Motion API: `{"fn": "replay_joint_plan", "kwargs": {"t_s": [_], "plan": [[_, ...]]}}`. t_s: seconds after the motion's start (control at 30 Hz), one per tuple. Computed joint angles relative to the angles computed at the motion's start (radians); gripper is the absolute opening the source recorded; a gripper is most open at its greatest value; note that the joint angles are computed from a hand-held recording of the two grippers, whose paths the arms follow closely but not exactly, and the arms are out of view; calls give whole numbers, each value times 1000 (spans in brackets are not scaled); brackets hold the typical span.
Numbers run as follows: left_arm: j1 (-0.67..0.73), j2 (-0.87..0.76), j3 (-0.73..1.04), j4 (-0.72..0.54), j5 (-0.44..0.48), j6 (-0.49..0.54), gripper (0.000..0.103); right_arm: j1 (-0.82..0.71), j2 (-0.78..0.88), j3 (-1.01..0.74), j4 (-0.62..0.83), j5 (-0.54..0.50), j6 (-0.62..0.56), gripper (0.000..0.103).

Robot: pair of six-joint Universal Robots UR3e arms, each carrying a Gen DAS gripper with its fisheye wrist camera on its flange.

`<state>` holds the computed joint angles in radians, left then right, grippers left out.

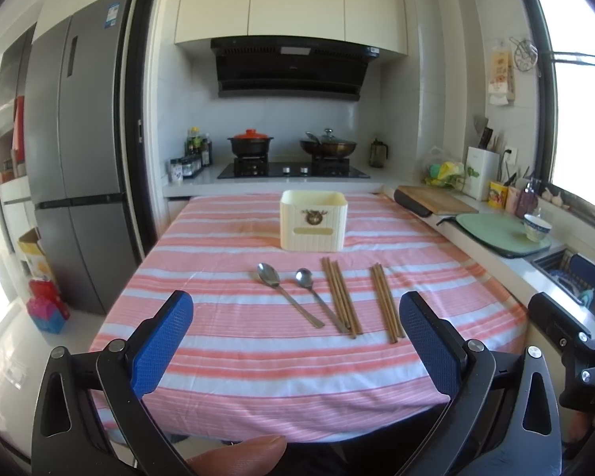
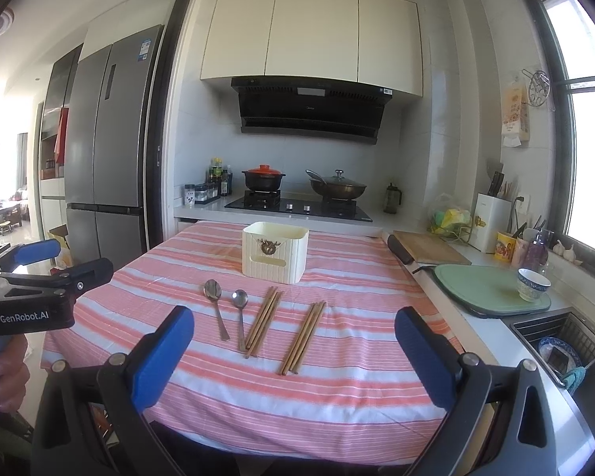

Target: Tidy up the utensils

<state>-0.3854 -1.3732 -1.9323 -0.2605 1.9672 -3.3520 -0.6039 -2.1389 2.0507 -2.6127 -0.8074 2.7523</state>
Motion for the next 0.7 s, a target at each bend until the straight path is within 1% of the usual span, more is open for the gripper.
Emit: {"fn": "replay_joint_plan", "kwargs": {"t_s": [0.7], "plan": [[-10, -4, -2, 2, 12, -5, 103, 9, 3, 2, -8, -9, 3, 103]]}}
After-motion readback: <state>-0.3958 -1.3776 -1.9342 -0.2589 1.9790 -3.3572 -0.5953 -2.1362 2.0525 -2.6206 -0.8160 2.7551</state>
